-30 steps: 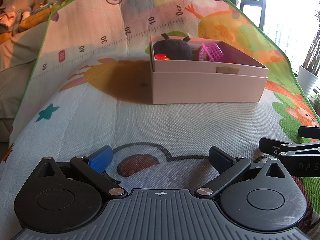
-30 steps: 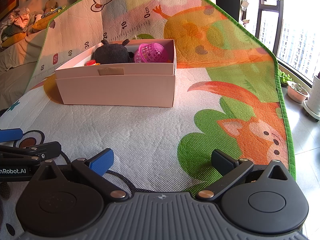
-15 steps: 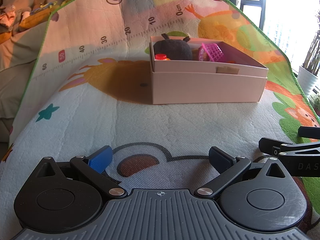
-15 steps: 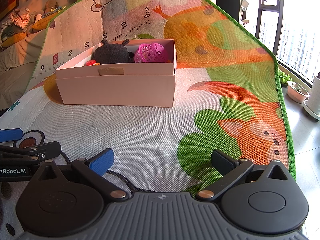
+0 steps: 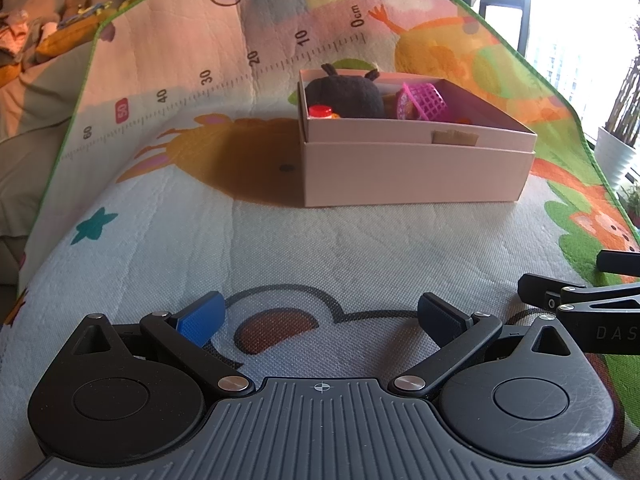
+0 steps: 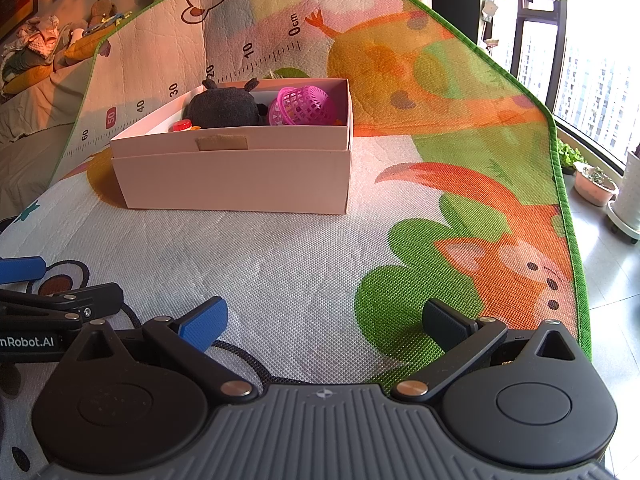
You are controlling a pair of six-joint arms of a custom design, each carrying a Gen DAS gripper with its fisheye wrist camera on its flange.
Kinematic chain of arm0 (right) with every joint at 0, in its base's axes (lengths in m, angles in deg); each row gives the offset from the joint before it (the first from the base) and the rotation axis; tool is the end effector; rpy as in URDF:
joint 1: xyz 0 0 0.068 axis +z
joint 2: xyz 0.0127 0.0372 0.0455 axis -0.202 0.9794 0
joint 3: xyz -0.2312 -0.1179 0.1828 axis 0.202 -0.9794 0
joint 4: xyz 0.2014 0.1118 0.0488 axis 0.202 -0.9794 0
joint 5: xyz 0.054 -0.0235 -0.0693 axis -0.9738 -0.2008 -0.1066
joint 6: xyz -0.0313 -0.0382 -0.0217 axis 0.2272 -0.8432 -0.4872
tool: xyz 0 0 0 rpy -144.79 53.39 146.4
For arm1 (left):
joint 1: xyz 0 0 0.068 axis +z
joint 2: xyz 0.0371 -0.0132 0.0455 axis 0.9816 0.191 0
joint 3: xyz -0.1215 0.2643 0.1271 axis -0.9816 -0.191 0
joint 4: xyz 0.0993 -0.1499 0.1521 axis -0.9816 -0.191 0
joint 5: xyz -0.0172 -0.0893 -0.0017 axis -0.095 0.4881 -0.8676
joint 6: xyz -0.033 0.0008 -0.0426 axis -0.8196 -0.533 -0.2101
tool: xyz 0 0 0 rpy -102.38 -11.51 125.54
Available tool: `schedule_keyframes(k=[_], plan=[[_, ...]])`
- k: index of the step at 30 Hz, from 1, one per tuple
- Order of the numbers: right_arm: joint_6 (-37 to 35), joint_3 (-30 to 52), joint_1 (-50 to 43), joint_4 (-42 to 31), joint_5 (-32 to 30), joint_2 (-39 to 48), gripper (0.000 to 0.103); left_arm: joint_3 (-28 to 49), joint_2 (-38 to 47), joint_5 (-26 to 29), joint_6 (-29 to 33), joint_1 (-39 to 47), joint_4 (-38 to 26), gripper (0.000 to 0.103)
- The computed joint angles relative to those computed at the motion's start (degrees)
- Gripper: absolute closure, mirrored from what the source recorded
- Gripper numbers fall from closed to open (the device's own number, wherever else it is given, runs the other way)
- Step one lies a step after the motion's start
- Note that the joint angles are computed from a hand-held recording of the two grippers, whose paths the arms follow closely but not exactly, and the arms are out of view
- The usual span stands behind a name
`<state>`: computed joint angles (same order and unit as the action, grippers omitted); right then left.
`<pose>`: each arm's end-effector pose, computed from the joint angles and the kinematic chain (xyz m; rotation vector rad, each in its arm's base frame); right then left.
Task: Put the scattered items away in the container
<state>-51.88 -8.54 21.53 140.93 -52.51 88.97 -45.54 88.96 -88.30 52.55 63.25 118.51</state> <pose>0.2547 0.1606 0.0717 -0.4248 2.2378 0.2169 0.2044 -0.0430 0.0968 -0.3115 2.2730 0.1478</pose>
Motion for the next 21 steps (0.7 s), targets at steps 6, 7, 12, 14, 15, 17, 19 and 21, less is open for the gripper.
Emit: schedule_keyframes(k=[6,7,12,14,15,17,19,21], plan=[[0.0,0.0,0.01,0.02,0.02,0.02,0.0,-0.58,1.86,-0.5,-0.07,-0.18,2.92,0.0],[-0.01,-0.01,0.0,0.06,0.01,0.06,0.0,-0.67,2.02,-0.52,-0.11,-0.2,3.23,0.0],[-0.02,0.01,-0.02,0.12,-0.01,0.12,0.0,-0.69,2.11,-0.53,-0.15,-0.23,3.31,0.0],[-0.02,0.01,-0.02,0.12,-0.01,0.12,0.0,-0.64,2.09,-0.56,-0.17,-0.25,3.24,0.0],[-0.03,-0.02,-0.02,0.13,-0.02,0.11,0.0,-0.64,2.09,-0.56,-0.17,-0.25,3.24,0.0],[-0.03,-0.02,-0.02,0.13,-0.02,0.11,0.0,-0.57,2.11,-0.65,-0.2,-0.32,3.12,0.0],[-0.04,-0.01,-0.04,0.13,-0.04,0.11,0.0,-0.56,2.1,-0.65,-0.19,-0.32,3.12,0.0],[-0.04,0.0,-0.05,0.14,-0.05,0.12,0.0,-0.6,2.13,-0.62,-0.22,-0.34,3.22,0.0]])
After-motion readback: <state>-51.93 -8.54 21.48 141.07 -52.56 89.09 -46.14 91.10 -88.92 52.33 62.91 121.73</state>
